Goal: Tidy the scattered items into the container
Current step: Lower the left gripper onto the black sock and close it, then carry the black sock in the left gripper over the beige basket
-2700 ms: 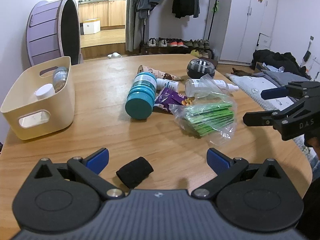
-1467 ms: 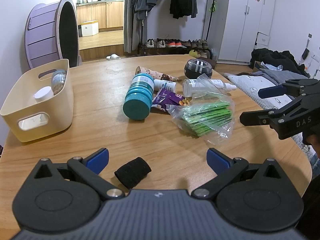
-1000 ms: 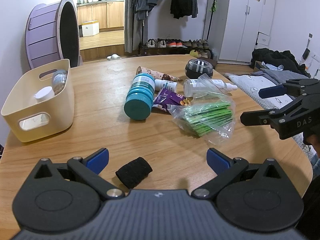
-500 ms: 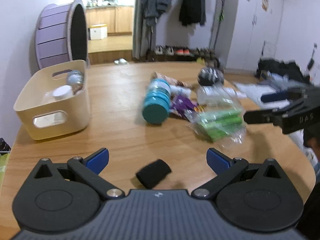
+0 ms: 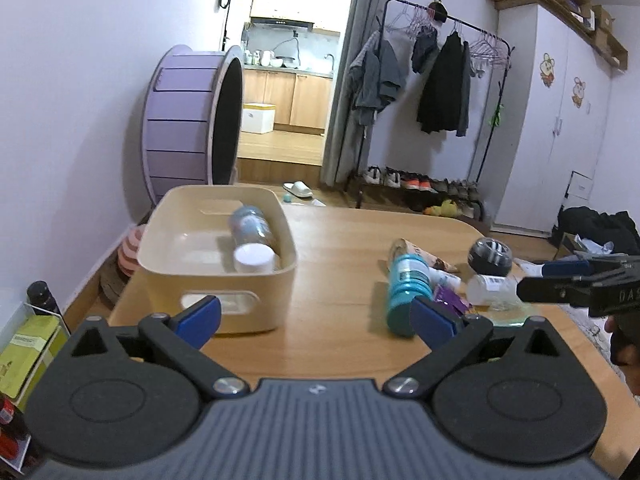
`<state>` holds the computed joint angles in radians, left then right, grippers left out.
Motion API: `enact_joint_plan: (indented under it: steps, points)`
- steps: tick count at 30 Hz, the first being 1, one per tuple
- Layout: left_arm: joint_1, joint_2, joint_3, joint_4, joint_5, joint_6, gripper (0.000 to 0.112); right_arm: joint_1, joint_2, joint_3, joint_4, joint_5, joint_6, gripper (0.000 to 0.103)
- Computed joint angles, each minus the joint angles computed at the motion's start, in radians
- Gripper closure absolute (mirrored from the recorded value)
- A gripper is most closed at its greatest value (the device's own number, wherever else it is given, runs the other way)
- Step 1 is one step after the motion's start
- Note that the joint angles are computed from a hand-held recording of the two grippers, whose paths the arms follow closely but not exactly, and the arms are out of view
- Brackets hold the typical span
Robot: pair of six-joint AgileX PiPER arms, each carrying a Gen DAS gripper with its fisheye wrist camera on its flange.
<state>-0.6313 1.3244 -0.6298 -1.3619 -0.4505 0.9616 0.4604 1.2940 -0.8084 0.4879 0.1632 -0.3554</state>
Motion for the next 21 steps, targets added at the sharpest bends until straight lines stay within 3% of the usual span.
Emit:
enact_joint_plan:
  steps: [4,8,12,15,21]
  points:
    - [0.040,-0.009,0.033,0.179,0.051,-0.132,0.018,0.006,0.034,-0.058,0.145,0.022,-0.143,0.000]
    - [0.070,0.001,0.048,0.399,0.187,-0.209,0.031,-0.008,0.064,-0.108,0.226,0.070,-0.263,0.000]
    - [0.001,0.063,0.040,0.352,0.177,-0.013,0.043,-0.060,0.063,-0.089,0.458,0.100,-0.518,0.000]
    - [0.001,0.099,0.026,0.359,0.237,0.021,0.060,-0.098,0.064,-0.063,0.574,0.142,-0.650,0.000]
    - [0.036,0.136,0.015,0.431,0.282,-0.047,0.062,-0.154,0.037,-0.028,0.694,0.280,-0.904,0.000]
